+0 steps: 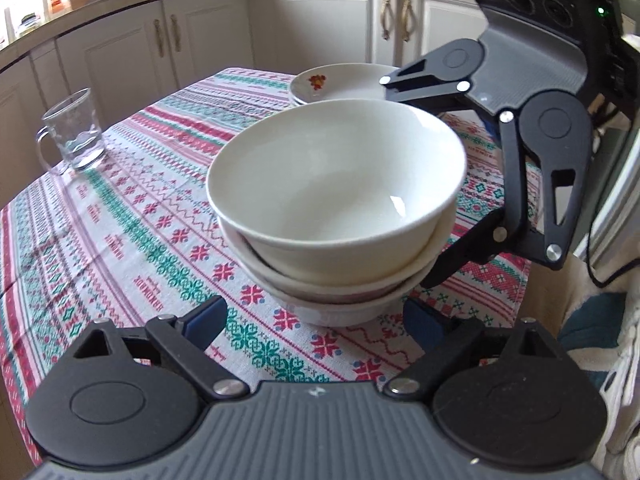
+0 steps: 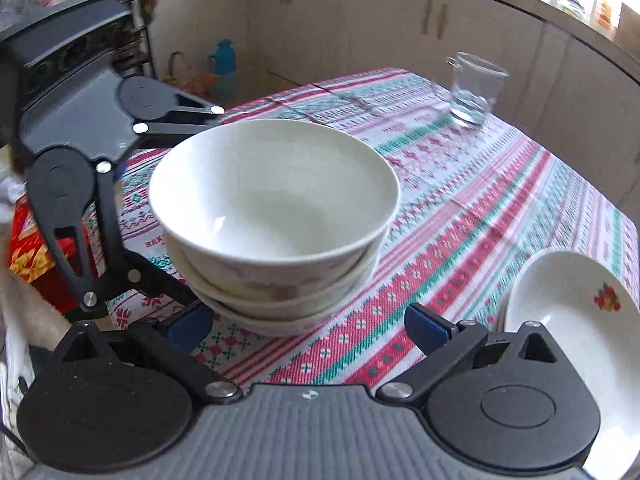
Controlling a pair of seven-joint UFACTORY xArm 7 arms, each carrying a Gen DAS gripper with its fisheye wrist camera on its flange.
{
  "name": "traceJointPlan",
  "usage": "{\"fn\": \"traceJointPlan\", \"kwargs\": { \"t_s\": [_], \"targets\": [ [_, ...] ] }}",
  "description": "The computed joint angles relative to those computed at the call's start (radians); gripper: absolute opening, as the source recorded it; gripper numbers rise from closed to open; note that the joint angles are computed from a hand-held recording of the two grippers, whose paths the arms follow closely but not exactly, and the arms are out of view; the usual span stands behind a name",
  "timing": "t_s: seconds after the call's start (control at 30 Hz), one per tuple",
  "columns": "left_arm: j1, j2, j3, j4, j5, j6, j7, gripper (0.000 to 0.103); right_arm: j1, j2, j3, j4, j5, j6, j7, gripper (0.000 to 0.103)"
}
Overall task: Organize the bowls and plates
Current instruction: 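Grasp the three-bowl stack with the left gripper while the right gripper holds it, then lift the bowl stack with both grippers and carry it over the floral plates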
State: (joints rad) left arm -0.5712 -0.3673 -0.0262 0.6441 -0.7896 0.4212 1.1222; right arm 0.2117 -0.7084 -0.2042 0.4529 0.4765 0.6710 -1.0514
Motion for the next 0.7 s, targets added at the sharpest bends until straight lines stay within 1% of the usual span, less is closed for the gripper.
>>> {"fn": "traceJointPlan", "kwargs": {
  "t_s": [0.07, 0.13, 0.2, 0.33, 0.43, 0.7],
  "targets": [
    [-0.010, 0.011, 0.019, 0.016, -0.013, 0.023, 0.050, 0.092, 0.022, 0.015, -0.024, 0.016, 0.007, 0.013, -0.048, 0.102],
    [-0.001, 0.025, 0.023, 0.037, -0.018, 0.056, 0.073, 0.092, 0.033, 0.029, -0.038, 0.033, 0.020, 0.030, -0.090, 0.102],
    [0.012, 0.038, 0.022, 0.052, -0.028, 0.089, 0.097, 0.090, 0.037, 0.047, -0.046, 0.054, 0.031, 0.061, -0.124, 0.099],
    [0.043, 0.050, 0.014, 0.075, -0.052, 0.154, 0.141, 0.082, 0.024, 0.081, -0.049, 0.098, 0.058, 0.140, -0.176, 0.089],
    [0.067, 0.068, 0.001, 0.095, -0.062, 0.180, 0.167, 0.082, -0.002, 0.093, -0.026, 0.111, 0.067, 0.163, -0.189, 0.088],
    [0.109, 0.097, -0.025, 0.133, -0.064, 0.226, 0.225, 0.082, -0.039, 0.127, -0.003, 0.142, 0.086, 0.206, -0.224, 0.089]
  ]
}}
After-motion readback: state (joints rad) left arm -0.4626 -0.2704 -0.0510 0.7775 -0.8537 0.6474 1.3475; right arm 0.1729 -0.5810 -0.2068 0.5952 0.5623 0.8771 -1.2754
